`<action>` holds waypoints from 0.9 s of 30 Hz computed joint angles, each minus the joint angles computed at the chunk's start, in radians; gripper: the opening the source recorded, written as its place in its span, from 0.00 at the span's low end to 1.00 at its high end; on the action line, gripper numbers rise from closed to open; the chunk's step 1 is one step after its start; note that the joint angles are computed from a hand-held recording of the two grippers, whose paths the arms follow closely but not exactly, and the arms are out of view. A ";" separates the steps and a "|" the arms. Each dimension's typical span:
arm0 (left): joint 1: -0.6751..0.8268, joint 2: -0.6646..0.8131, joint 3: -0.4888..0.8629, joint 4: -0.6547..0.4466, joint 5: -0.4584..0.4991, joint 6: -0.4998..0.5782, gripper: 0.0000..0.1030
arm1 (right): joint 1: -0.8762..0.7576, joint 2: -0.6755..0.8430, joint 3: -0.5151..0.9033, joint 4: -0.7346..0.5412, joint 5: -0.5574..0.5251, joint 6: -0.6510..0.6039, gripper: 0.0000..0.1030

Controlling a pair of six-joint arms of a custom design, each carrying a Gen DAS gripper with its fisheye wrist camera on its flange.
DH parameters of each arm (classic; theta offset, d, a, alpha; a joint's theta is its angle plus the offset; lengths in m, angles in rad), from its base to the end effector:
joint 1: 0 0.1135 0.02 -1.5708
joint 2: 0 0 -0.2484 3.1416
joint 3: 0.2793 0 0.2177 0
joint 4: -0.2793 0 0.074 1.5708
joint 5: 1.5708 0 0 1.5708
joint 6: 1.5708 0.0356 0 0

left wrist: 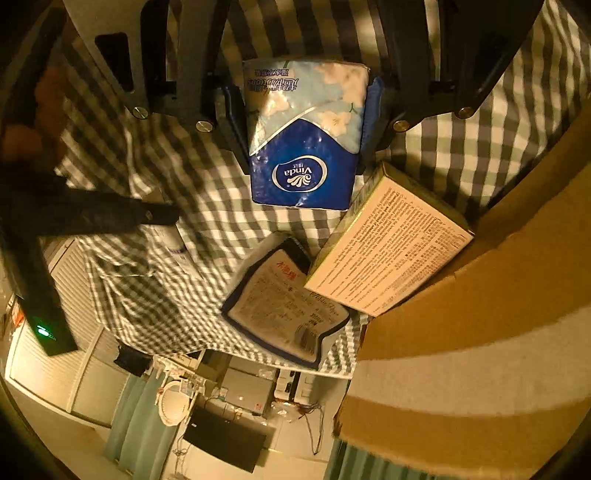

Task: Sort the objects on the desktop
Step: 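Grasp the blue Vinda tissue pack with the left tool while the right grasps the white BOP toothpaste tube, then carry the tissue pack and toothpaste tube with both tools over the box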

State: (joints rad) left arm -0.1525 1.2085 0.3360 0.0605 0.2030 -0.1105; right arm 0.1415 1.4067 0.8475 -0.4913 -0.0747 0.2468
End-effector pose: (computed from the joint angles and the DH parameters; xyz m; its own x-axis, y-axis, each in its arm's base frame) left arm 0.1841 -0.0356 0.1451 -0.7444 0.0051 -0.6677 0.2051 0.9534 -0.2213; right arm 0.2403 0.0369 0.2034 -0.8763 0.1213 -0.4663 0.0379 0.9822 0.1842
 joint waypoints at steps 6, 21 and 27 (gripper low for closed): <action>0.001 -0.193 0.016 -0.170 0.015 0.033 0.50 | 0.119 -0.302 -0.118 -0.110 0.006 0.075 0.21; 0.282 -0.524 0.299 -0.612 0.200 0.130 0.50 | 0.447 -0.478 0.156 -0.387 0.188 0.206 0.21; 0.565 -0.411 0.511 -0.683 0.384 0.247 0.51 | 0.613 -0.325 0.366 -0.357 0.264 0.201 0.22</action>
State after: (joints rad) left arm 0.4120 0.7975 0.8471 -0.6221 0.5865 0.1367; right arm 0.7542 1.0814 1.2137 -0.8481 0.1895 0.4483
